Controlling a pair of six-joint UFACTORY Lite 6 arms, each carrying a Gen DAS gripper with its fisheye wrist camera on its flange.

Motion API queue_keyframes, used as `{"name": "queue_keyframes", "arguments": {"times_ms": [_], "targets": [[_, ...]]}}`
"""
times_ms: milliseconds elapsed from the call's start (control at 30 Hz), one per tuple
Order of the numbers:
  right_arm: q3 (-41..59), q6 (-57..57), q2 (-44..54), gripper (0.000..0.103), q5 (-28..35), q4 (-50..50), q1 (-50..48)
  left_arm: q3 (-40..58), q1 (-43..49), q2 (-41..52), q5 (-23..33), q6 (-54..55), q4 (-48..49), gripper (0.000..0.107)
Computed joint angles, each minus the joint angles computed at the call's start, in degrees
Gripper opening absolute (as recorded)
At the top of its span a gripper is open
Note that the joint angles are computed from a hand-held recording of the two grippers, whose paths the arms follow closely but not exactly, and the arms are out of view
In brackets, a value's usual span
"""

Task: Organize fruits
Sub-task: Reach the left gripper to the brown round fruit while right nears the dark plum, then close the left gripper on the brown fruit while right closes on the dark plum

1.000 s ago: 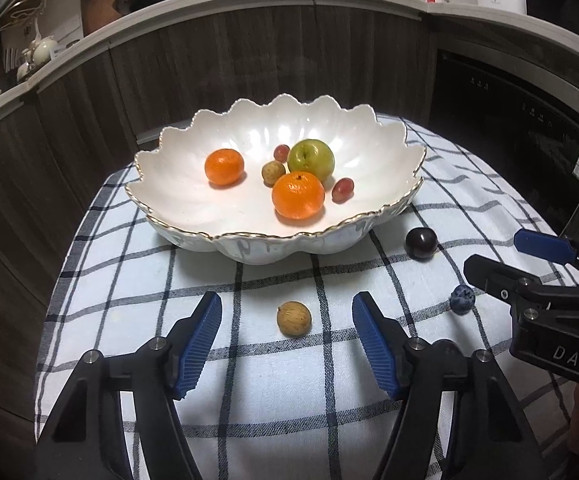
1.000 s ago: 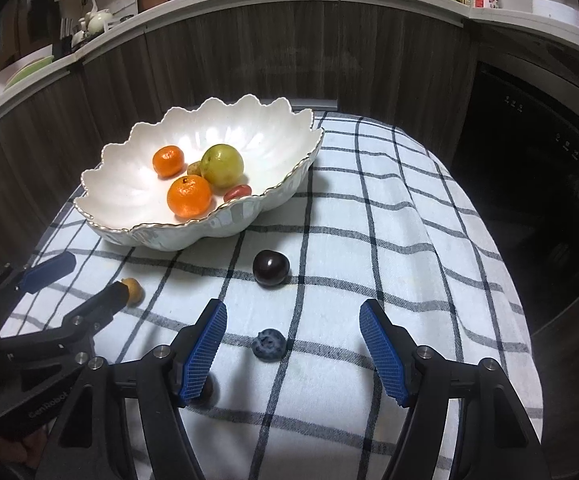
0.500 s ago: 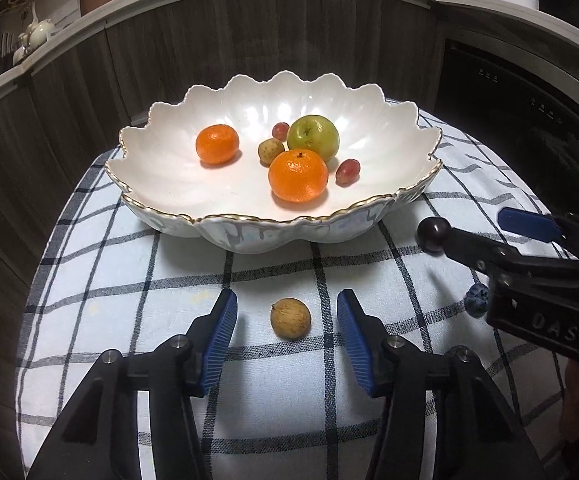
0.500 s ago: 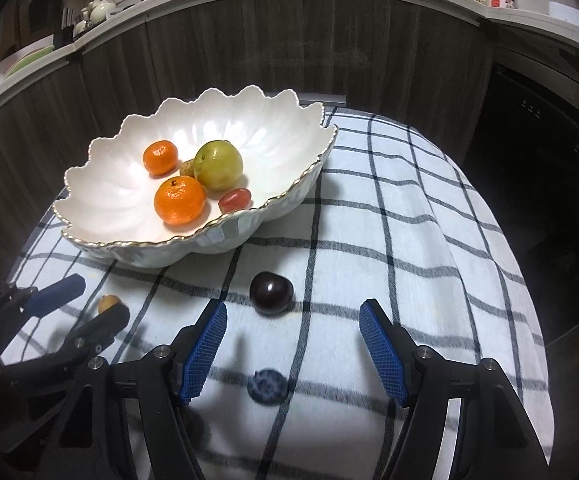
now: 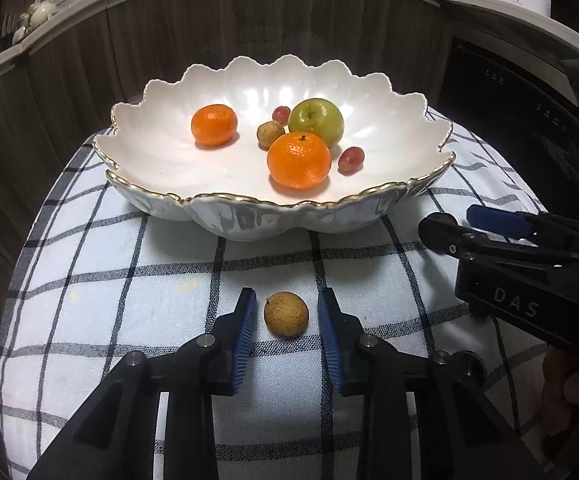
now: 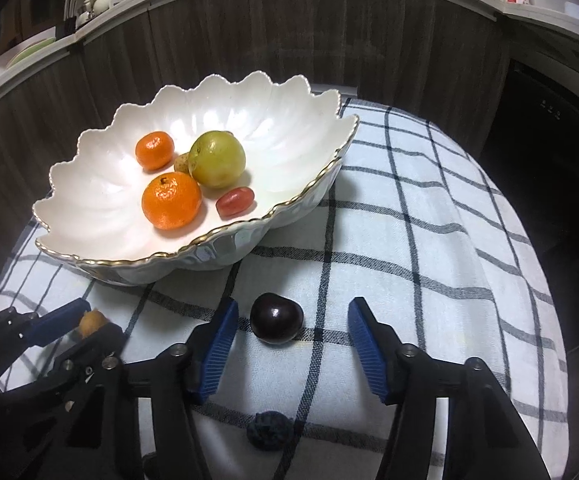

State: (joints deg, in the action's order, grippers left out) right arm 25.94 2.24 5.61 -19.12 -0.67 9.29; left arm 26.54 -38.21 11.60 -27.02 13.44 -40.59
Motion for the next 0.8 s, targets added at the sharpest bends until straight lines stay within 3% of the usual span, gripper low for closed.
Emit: {"name": "queue_keyframes", "arguments": {"times_ms": [367, 800], "targets": [[1.1, 1.3, 3.1, 0.030, -1.3, -2.6, 0.6, 0.1, 0.6, 0.3, 0.7, -0.1, -0.4, 0.023], [-2.1, 2.1, -2.5, 0.030, -0.4, -3.5, 1.0, -1.3, -1.7, -2.8, 0.2, 4.4, -6.1, 0.023]]}}
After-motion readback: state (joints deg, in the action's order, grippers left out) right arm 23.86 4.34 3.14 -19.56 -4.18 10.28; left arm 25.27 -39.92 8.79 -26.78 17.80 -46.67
